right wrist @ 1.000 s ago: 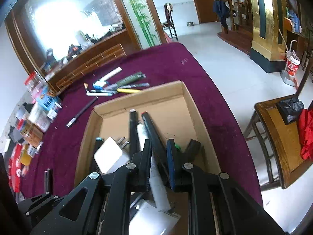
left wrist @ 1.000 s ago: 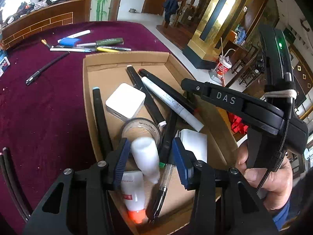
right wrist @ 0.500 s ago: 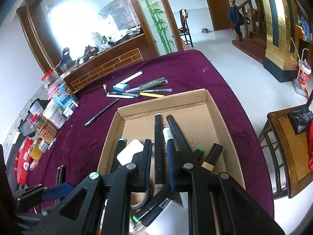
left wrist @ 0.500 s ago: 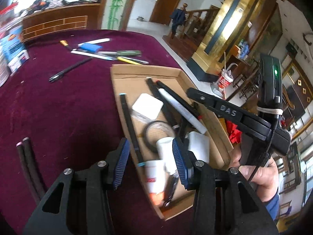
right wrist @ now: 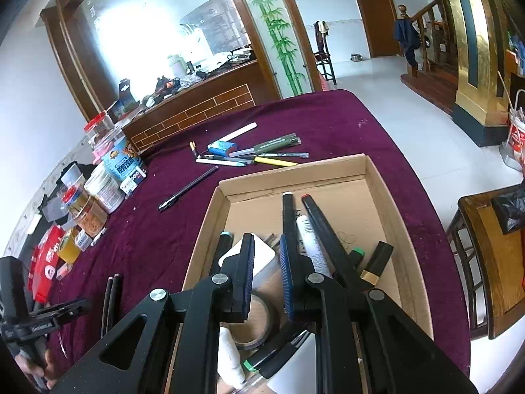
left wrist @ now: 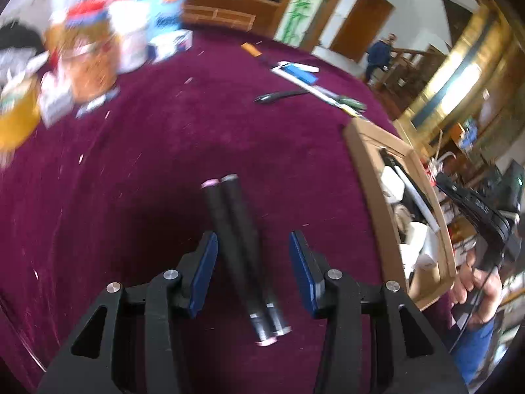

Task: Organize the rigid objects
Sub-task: 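Move both grippers out of the tray back toward the pile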

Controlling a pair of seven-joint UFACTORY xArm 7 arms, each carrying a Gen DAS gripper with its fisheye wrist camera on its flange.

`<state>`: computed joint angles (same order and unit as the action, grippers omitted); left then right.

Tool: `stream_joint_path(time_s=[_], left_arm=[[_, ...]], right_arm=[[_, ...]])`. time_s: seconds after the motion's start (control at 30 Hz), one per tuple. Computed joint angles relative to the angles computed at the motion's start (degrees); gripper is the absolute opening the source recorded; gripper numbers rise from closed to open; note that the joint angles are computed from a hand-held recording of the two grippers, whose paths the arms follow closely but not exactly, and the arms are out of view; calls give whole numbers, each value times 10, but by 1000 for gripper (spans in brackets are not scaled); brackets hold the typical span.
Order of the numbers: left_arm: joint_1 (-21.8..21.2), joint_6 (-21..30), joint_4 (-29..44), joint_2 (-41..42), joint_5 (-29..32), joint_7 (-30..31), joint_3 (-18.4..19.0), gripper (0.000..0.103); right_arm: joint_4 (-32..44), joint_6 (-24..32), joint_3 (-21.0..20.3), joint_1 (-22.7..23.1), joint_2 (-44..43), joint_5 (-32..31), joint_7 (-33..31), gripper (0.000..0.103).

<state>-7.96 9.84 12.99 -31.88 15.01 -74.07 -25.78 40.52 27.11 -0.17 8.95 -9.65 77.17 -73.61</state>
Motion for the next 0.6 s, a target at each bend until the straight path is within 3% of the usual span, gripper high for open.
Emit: stream_joint_path(time_s=[0.37, 0.47, 0.6], left_arm=[[59, -7, 16, 57, 63, -49, -54, 43], [51, 0, 3, 34, 74, -50, -50, 43], [27, -10, -30, 9, 63, -37, -17, 42]], right_arm=[[-5, 2, -1, 2, -9, 4, -8, 14], [-8, 5, 0, 4, -13, 3, -12, 14], [-12, 3, 3, 11, -18, 4, -17, 14]])
